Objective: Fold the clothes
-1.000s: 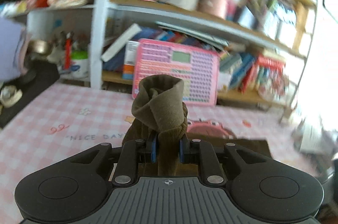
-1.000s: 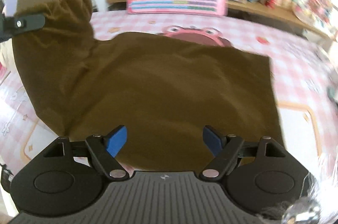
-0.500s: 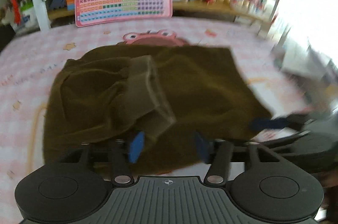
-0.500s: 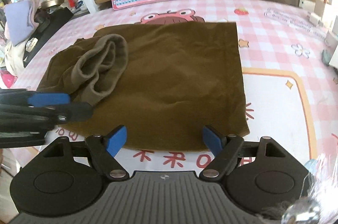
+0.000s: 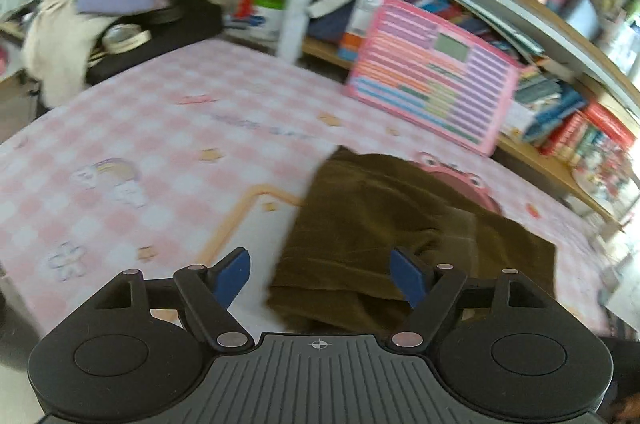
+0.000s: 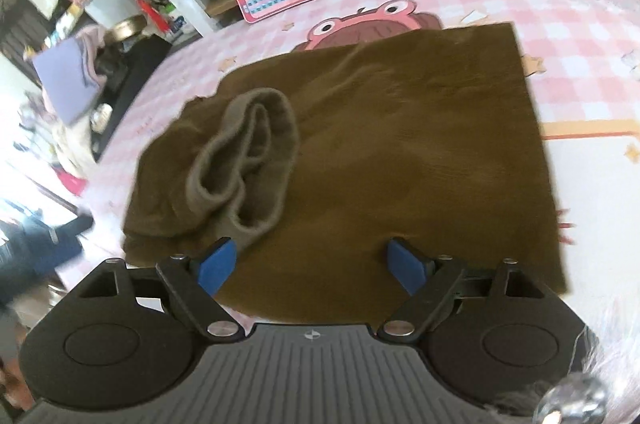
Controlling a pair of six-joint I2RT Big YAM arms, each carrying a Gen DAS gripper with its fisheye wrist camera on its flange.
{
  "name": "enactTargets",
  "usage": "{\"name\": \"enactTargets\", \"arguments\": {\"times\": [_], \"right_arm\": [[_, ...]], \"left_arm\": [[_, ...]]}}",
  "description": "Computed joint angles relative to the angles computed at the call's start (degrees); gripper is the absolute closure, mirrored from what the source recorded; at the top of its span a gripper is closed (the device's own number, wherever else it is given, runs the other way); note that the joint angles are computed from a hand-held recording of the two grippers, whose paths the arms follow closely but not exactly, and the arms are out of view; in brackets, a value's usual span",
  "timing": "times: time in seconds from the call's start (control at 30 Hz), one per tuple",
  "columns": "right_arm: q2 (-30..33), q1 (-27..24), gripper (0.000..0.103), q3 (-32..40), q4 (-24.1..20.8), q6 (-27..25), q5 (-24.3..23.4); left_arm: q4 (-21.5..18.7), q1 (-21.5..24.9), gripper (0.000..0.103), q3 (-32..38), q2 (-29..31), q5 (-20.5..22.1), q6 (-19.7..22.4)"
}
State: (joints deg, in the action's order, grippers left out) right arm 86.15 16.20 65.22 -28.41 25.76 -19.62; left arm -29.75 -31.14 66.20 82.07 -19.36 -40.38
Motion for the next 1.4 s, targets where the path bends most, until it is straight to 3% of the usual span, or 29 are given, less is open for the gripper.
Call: {"name": "enactTargets", "arguments": {"times": [0.13,0.3,0.37,0.4,0.43,0.47,0.53,0.6,0.67,0.73,0.8,0.9,1.0,1.2,1.4], "right_arm": [[3.54,0.25,0.018,3.42,0.70,7.32,-4.28],[7.88,1.31,0.014,6.91,2.59,16.52,-8.08],[8.60,1.68,0.019,7.88,3.49,18.06,-8.93],[8.95,1.85,0.041,8.36,3.95,18.80,-9.36],[9.29,2.03,0.073,8.85,4.42,19.55,-9.77],[9.64,2.20,0.077,9.33,4.90,20.30,-10.18],[7.76,1.70,0.080,6.54,11.48,24.22,-12.30],[5.86,1.19,0.080,3.76,16.74,28.00,-12.92],[6.00,1.13,0.080,3.67,13.55,28.01,-9.24],[8.59,1.17,0.078,5.83,6.70,27.00,-6.27],[8.74,1.03,0.073,4.93,8.87,27.54,-7.34],[8.05,2.00,0.061,5.95,6.37,22.92,-4.86],[6.40,2.39,0.056,4.82,5.88,21.35,-2.51],[1.36,1.65,0.053,-0.24,6.34,19.31,-0.07],[-4.61,0.68,0.051,-5.26,3.79,14.59,3.42]], "left_arm": [[-0.22,1.27,0.023,-1.14,-0.82,1.27,-0.33],[1.02,3.46,0.022,-1.50,-0.83,4.66,2.63],[1.39,4.22,0.022,-1.54,-0.83,6.01,3.91],[1.59,4.60,0.022,-1.53,-0.80,6.63,4.49],[1.83,5.01,0.022,-1.46,-0.70,7.17,5.02],[2.08,5.38,0.022,-1.37,-0.62,7.66,5.50],[2.61,6.09,0.022,-1.22,-0.48,8.59,6.39],[3.23,6.72,0.022,-1.22,-0.38,9.49,7.02],[3.24,7.23,0.022,-1.11,-0.03,10.38,7.14],[3.01,7.66,0.022,-0.93,0.39,11.34,7.11],[2.63,7.78,0.022,-0.62,0.68,12.03,7.44],[2.51,7.62,0.022,-0.07,1.12,12.50,8.15],[3.28,7.10,0.022,0.27,1.38,12.75,8.49],[3.95,5.14,0.022,1.60,2.67,13.23,8.27],[3.49,2.11,0.022,3.73,4.18,12.74,8.33]]}}
